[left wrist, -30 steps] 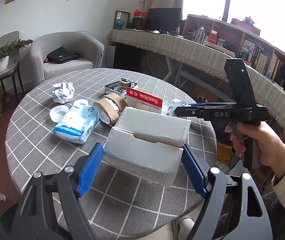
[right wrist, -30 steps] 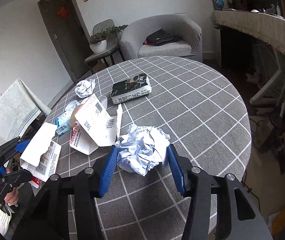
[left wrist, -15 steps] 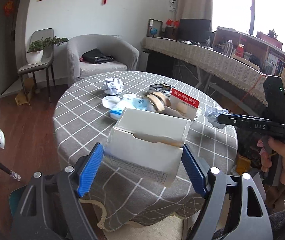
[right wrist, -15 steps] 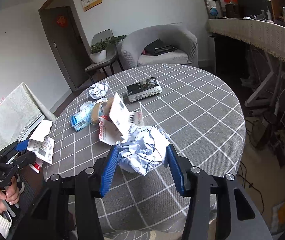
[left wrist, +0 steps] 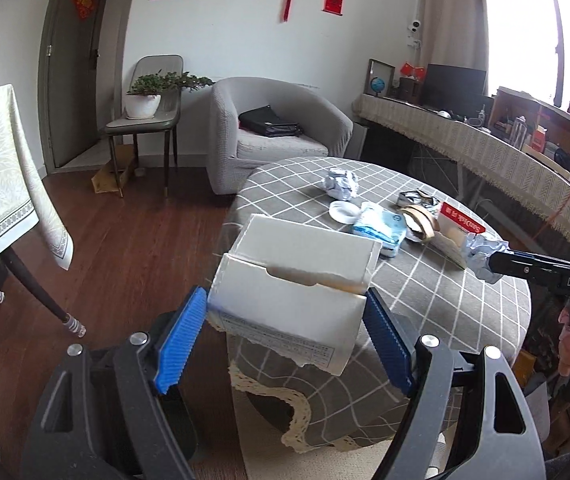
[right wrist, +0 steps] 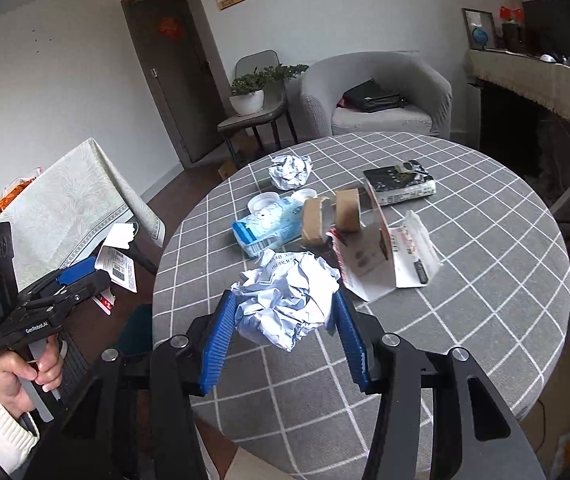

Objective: Collect trash
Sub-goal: 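Carry the paper ball with the right tool over the teal trash bin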

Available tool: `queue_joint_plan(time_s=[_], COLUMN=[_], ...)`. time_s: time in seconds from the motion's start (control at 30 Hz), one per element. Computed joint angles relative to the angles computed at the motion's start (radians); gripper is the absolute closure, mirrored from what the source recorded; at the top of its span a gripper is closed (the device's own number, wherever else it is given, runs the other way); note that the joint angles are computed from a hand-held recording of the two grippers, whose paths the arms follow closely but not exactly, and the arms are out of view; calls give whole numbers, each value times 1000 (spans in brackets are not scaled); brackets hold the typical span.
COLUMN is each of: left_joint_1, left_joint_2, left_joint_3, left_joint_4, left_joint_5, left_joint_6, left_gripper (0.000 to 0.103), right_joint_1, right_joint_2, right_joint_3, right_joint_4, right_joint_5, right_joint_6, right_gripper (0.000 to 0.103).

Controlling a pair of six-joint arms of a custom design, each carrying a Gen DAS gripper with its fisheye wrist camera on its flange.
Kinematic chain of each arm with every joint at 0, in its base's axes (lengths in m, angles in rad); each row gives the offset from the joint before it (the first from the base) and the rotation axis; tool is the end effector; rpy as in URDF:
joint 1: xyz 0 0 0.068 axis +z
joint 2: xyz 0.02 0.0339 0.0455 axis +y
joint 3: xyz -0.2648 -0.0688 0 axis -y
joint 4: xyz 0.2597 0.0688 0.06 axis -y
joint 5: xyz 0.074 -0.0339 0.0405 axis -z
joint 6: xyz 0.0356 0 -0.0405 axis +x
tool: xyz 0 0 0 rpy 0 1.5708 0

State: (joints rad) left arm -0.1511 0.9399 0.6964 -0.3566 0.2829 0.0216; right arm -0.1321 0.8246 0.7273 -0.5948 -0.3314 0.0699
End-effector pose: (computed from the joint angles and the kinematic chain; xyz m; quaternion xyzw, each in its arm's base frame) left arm 0.2156 -0.0429 0.2618 0.1410 0.8667 -0.1543 0.4528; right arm 0.1873 -0.0132 0.2737 0.0202 0.8952 0.1362 0.4240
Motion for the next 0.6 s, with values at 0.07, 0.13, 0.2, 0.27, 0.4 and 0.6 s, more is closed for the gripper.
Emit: queue_joint_plan(time_s=[0.07, 0.13, 0.2, 0.27, 0.4, 0.6], left_joint_1=[61, 118, 174, 229, 329, 451], left_joint_2=[11, 42, 70, 100, 191, 313], left_joint_3=[-6, 1, 0, -3, 12, 29], left_joint_4=[4, 12, 18, 27, 26, 21], left_joint_5=[17, 35, 55, 73, 91, 92], left_joint_6=[26, 48, 76, 110, 184, 279], left_gripper=[22, 22, 22, 22, 22, 22], right_joint_1=[60, 128, 199, 267, 396, 557], right_joint_2=[26, 63, 101, 139, 241, 428], right_joint_3=[11, 29, 48, 68, 121, 222], right_joint_4=[28, 62, 93, 123, 190, 267], right_joint_5=[32, 65, 99, 134, 190, 249], right_joint_6=[32, 66, 99, 128, 181, 227], right_gripper=[52, 52, 52, 52, 52, 52])
